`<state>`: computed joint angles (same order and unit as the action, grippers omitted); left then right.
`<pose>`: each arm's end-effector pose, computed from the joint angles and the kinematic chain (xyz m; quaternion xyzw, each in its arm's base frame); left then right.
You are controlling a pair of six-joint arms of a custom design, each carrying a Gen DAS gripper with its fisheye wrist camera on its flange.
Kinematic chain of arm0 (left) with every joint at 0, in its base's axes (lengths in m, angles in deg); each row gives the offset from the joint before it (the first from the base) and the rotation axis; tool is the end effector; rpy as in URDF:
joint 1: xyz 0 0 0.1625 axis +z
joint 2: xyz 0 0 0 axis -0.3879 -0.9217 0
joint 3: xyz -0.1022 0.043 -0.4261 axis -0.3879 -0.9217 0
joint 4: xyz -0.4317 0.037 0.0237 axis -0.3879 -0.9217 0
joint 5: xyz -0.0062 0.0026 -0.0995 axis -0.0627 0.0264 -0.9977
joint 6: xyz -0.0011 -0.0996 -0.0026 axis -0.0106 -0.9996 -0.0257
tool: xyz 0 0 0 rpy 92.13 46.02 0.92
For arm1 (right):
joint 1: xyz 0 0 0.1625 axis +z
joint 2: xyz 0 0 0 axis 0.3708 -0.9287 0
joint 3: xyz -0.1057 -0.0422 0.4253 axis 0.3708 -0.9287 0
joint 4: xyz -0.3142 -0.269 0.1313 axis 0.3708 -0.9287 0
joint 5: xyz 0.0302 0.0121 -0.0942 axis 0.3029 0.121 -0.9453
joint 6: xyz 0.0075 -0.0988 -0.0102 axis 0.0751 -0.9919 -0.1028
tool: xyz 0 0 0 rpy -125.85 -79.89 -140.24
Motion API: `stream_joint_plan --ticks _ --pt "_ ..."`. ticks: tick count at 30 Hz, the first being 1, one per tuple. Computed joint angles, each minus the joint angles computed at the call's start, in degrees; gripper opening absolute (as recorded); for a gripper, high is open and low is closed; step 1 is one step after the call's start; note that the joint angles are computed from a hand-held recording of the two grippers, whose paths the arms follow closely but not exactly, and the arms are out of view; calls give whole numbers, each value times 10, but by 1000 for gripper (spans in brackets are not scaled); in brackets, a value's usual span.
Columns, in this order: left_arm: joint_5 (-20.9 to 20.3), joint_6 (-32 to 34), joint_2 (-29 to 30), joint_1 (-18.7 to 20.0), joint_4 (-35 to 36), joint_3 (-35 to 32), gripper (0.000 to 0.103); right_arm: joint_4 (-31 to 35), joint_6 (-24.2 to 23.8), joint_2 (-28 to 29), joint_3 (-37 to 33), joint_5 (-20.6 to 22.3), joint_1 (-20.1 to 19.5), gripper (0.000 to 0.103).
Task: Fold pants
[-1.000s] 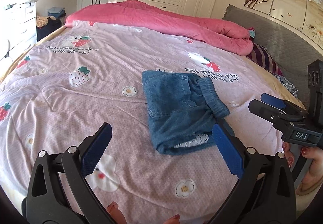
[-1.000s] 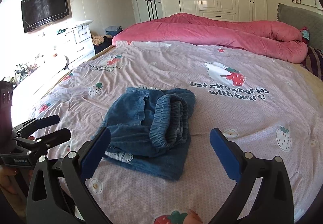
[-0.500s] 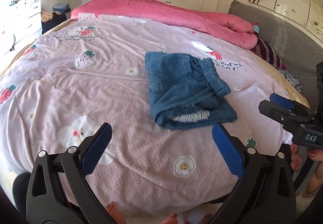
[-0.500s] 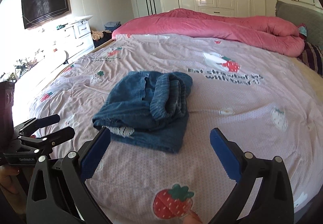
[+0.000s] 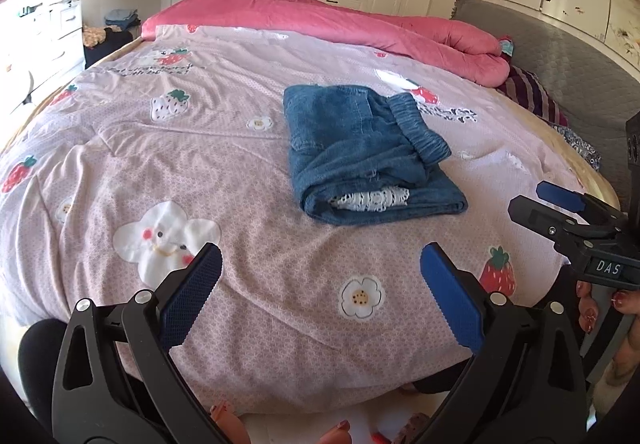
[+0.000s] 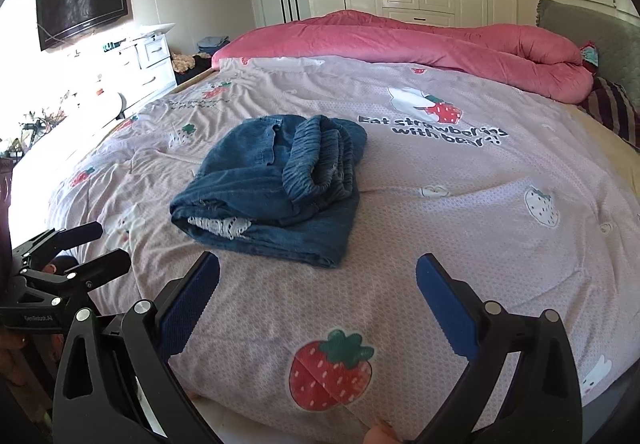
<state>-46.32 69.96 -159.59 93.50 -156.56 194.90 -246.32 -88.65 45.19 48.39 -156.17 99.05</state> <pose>-0.0151 -0.5561 0.3631 0.3210 0.8818 -0.2833 0.1979 0.3619 -0.4907 0.0030 0.1439 -0.8498 0.4065 0.3032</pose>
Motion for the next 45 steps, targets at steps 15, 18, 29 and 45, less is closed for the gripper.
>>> stream_joint_plan --ticks 15,18,29,45 --pt "19 3 8 4 -8 8 94 3 3 9 5 5 -10 98" --pt "20 1 9 4 -8 8 94 5 -1 12 2 3 -10 98" --pt "26 -2 8 3 -10 9 94 1 2 12 5 1 -12 98" --pt "34 -4 6 2 -12 12 94 3 5 10 8 2 -12 98"
